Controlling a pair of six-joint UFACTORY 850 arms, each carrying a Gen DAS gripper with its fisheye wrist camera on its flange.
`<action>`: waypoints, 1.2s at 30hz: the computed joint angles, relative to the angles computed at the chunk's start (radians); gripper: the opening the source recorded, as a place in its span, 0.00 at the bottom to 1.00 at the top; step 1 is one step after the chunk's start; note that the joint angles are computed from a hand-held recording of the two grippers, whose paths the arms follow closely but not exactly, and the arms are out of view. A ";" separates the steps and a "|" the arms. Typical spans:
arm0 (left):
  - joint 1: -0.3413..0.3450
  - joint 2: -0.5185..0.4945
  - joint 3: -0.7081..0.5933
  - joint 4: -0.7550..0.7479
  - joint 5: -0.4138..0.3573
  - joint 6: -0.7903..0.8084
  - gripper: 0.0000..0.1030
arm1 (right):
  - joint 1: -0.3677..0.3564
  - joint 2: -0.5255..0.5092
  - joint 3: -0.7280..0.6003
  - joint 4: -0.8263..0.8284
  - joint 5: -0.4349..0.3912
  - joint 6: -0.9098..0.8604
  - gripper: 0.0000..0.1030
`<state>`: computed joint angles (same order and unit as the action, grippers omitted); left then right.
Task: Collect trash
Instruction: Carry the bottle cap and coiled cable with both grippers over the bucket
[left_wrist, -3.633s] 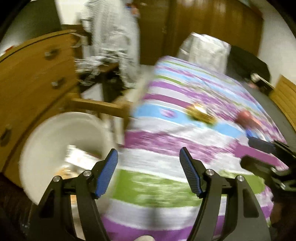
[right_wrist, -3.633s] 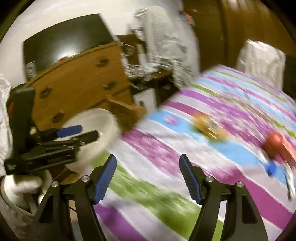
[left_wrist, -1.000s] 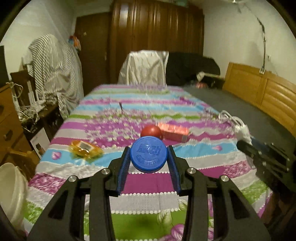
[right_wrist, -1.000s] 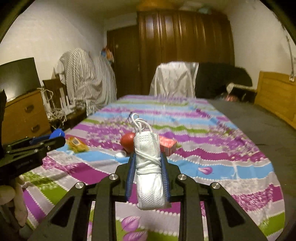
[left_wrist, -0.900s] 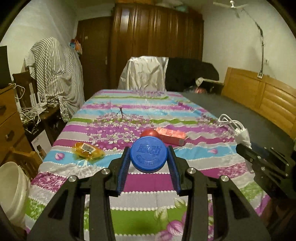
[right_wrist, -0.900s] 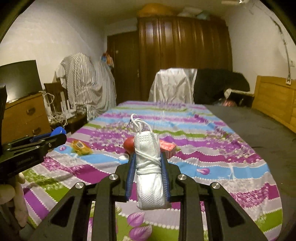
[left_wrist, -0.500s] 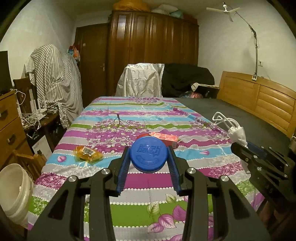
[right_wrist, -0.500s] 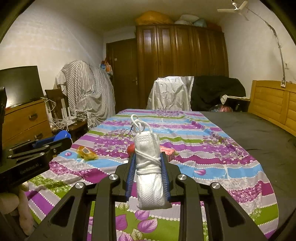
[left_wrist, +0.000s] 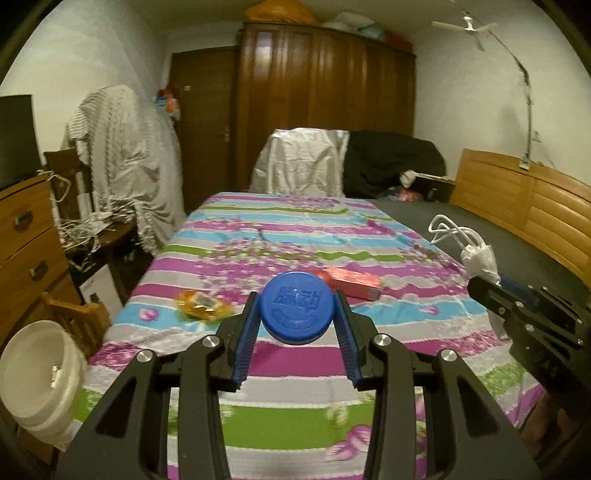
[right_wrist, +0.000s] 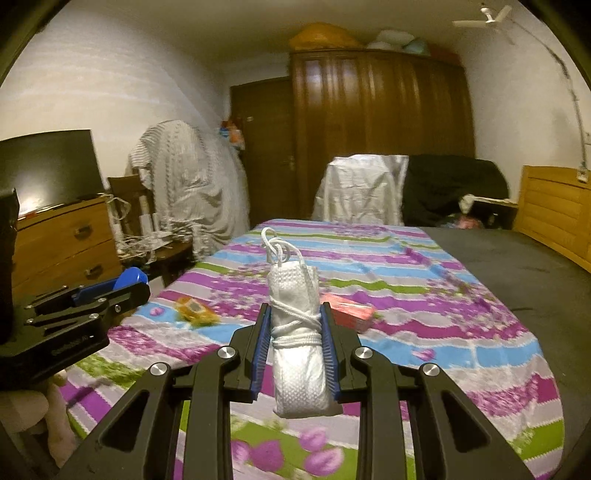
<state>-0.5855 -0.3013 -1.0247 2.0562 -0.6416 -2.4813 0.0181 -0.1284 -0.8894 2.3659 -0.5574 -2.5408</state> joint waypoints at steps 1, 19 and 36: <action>0.010 0.014 0.014 -0.010 -0.006 0.004 0.37 | 0.011 -0.004 -0.011 -0.020 0.002 0.019 0.27; 0.249 0.326 0.284 -0.184 -0.081 0.076 0.37 | 0.387 -0.172 -0.356 -0.478 0.091 0.500 0.27; 0.606 0.458 0.416 -0.231 0.115 0.127 0.37 | 0.671 -0.639 -1.025 -1.462 0.002 1.502 0.27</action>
<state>0.0204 0.1563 -0.6088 1.8256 -0.5267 -2.3547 0.6890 -0.7671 -1.9146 0.9039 -0.5552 -1.0393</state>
